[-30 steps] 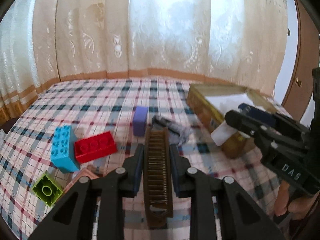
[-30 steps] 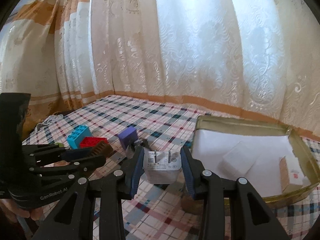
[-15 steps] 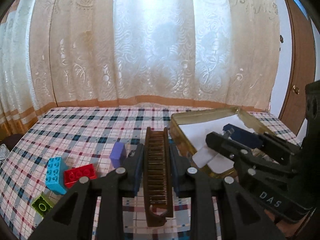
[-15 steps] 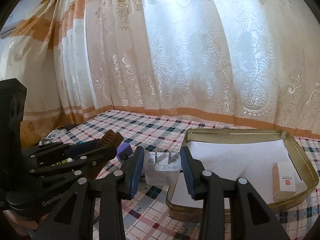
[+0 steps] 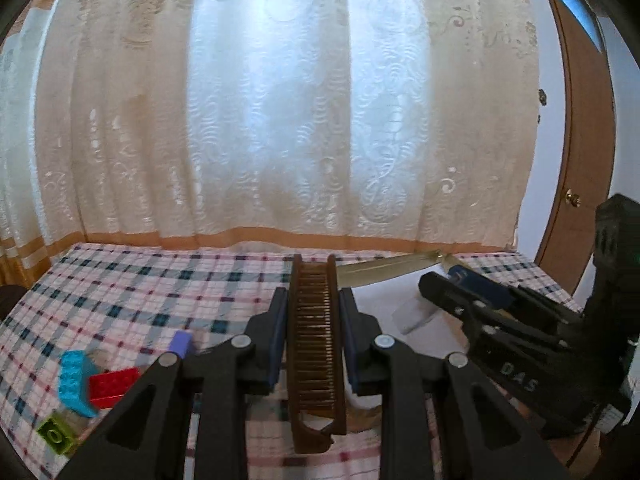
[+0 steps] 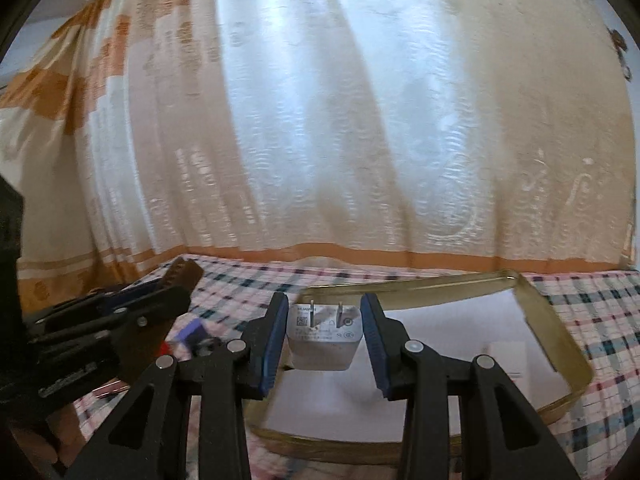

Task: Organize rigid objects
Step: 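Lift the comb and plug and carry both over the gold tray, then lower the comb and plug onto the tray paper and open both grippers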

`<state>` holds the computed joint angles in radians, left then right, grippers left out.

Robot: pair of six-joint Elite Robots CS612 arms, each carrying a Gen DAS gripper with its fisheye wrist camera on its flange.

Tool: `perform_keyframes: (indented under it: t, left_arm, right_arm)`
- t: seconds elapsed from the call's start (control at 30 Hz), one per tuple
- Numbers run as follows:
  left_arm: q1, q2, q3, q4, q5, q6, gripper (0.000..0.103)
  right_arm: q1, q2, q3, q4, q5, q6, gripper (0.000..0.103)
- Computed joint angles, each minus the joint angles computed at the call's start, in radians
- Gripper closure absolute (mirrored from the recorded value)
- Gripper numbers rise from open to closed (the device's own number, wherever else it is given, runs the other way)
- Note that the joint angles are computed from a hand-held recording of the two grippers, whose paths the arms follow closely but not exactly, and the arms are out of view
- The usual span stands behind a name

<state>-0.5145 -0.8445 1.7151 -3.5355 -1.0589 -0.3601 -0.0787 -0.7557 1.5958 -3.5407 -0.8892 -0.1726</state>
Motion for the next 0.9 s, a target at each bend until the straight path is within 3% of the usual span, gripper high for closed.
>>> perform_keyframes:
  t: [0.3, 0.5, 0.9]
  left_arm:
    - [-0.009, 0.059, -0.111, 0.055, -0.064, -0.012, 0.080]
    - [-0.020, 0.093, -0.173, 0.109, -0.058, -0.019, 0.080]
    - [-0.028, 0.121, -0.211, 0.211, -0.018, -0.054, 0.080]
  right_arm:
    - [-0.027, 0.027, -0.056, -0.004, -0.133, 0.029, 0.063]
    - [-0.032, 0.043, -0.093, 0.037, -0.215, 0.024, 0.063]
    - [-0.013, 0.046, -0.104, 0.130, -0.273, -0.050, 0.062]
